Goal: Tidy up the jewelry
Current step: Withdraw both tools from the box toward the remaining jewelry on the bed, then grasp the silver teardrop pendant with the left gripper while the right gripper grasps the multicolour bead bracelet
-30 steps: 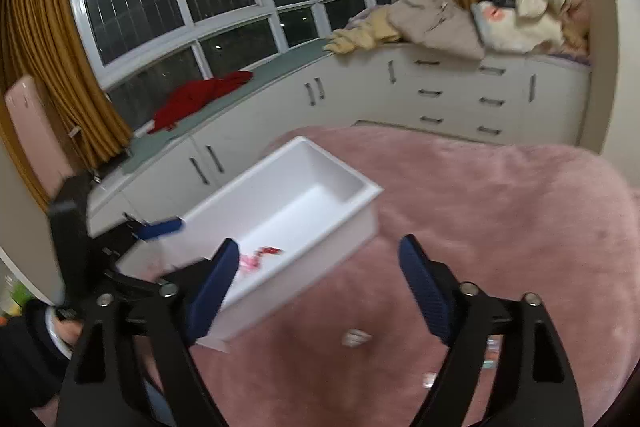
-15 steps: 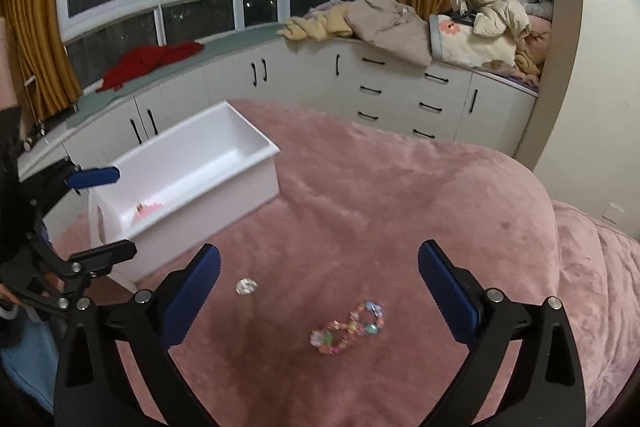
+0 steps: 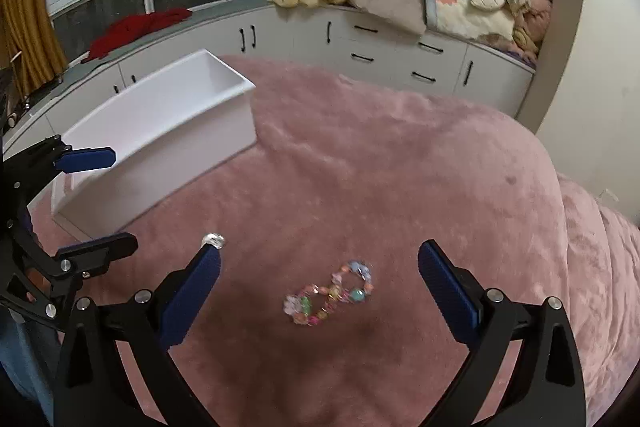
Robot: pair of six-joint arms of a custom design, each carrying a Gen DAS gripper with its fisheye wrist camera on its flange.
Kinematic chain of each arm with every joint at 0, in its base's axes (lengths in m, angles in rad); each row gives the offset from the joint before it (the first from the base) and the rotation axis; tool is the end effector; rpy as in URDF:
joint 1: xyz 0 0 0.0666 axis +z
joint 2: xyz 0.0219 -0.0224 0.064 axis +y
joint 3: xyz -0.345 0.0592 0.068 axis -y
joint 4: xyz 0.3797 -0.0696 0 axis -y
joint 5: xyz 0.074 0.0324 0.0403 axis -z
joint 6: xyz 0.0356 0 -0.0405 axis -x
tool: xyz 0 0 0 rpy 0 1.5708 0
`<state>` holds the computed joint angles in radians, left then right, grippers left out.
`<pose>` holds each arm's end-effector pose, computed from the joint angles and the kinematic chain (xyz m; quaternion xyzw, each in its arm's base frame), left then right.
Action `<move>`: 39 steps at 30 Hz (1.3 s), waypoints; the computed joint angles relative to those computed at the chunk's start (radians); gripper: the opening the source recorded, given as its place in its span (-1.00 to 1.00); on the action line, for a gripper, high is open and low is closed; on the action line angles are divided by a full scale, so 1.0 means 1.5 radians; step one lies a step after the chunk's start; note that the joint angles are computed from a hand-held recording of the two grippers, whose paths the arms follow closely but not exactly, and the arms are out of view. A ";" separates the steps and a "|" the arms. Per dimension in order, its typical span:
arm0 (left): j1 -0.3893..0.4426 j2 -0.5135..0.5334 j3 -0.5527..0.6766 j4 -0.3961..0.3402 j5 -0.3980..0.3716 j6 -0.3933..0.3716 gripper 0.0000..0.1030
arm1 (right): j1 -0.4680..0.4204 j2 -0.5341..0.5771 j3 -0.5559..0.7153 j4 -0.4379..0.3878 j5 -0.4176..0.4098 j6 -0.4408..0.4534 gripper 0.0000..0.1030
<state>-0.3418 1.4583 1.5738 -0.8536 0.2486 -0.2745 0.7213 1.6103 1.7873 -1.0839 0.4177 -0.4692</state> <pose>0.4756 -0.1789 0.4517 0.3230 0.8496 -0.1268 0.3973 0.4174 0.3473 0.4555 -0.0492 0.9260 0.0165 0.3739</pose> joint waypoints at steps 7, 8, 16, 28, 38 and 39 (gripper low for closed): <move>-0.016 0.007 -0.032 0.039 -0.015 -0.004 0.85 | -0.013 0.014 -0.021 -0.041 -0.016 -0.002 0.90; -0.021 0.008 -0.037 0.044 -0.019 -0.012 0.85 | -0.015 0.019 -0.021 -0.045 -0.020 0.000 0.90; -0.047 0.037 -0.047 0.070 -0.077 -0.035 0.85 | -0.023 0.052 -0.021 -0.046 -0.047 -0.011 0.84; -0.041 0.103 -0.015 0.039 -0.073 0.023 0.73 | -0.021 0.106 0.006 -0.080 -0.040 0.043 0.67; -0.032 0.117 -0.017 0.046 -0.096 0.054 0.06 | -0.017 0.113 0.009 -0.067 -0.067 0.063 -0.37; -0.032 0.117 -0.016 0.045 -0.101 0.056 -0.12 | -0.018 0.112 0.008 -0.064 -0.071 0.062 -0.37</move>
